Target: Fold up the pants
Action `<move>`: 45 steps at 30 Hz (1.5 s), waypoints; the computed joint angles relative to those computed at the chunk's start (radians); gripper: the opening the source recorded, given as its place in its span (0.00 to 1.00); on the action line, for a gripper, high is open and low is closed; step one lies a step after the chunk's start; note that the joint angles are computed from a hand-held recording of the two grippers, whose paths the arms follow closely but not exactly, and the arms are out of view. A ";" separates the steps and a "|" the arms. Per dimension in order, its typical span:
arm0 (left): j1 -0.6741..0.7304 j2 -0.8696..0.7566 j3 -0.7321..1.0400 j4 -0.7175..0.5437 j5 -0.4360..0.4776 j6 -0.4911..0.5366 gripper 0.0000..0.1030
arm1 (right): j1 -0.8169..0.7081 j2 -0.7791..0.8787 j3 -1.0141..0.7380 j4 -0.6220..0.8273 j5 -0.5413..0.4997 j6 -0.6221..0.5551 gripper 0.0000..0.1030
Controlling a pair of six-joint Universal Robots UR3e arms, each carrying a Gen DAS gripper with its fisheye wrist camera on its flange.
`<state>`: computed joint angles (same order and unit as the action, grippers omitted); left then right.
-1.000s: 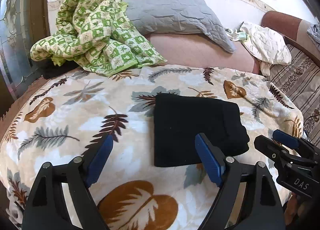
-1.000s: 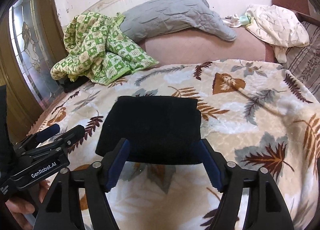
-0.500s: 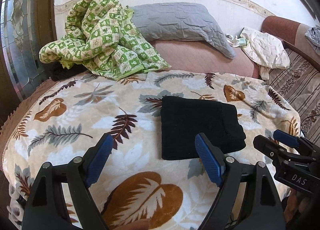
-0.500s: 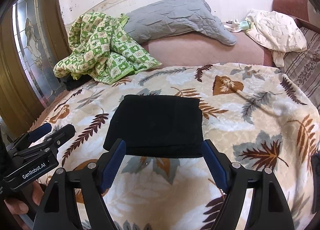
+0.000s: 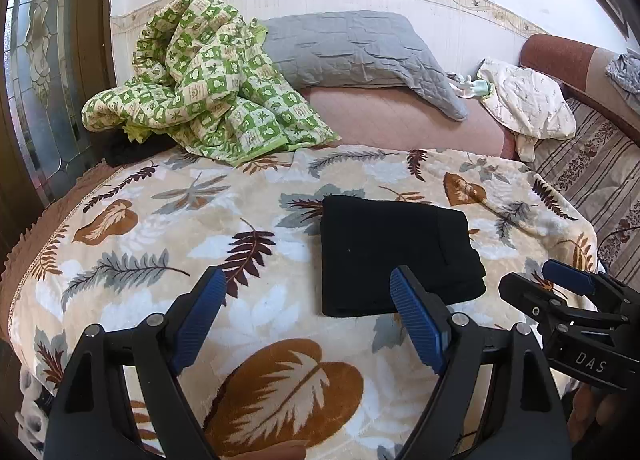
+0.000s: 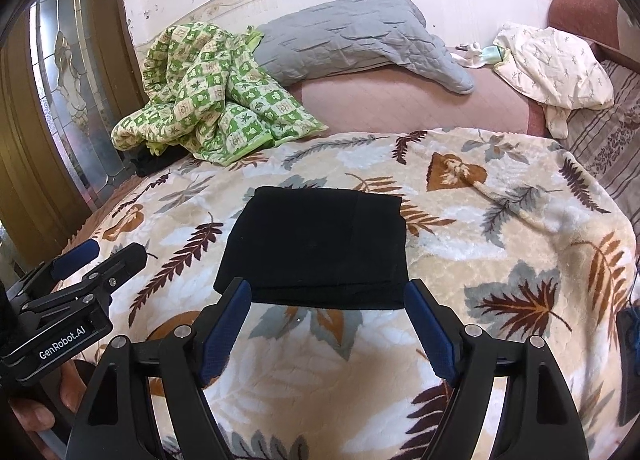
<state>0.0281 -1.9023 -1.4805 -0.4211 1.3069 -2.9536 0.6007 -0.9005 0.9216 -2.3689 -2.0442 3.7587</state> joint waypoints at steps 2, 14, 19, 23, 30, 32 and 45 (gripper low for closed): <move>0.000 -0.002 0.002 0.001 -0.001 -0.001 0.82 | 0.000 0.004 -0.008 0.009 0.005 0.001 0.78; -0.006 0.002 -0.015 0.004 0.007 -0.003 0.82 | 0.001 0.017 -0.020 0.021 0.012 0.006 0.79; -0.004 -0.001 -0.011 -0.001 0.004 -0.001 0.82 | -0.003 0.022 -0.018 0.017 0.024 0.001 0.79; 0.002 -0.012 -0.005 -0.006 0.000 0.005 0.82 | -0.006 0.027 -0.021 0.022 0.032 -0.001 0.79; 0.001 -0.030 0.013 -0.018 -0.005 0.011 0.82 | -0.015 0.025 -0.007 0.016 0.042 0.004 0.79; 0.000 -0.034 0.016 -0.022 -0.006 0.013 0.82 | -0.018 0.027 -0.006 0.015 0.047 0.003 0.79; -0.003 -0.060 0.042 -0.042 -0.001 0.018 0.82 | -0.031 0.025 0.020 0.003 0.066 0.005 0.79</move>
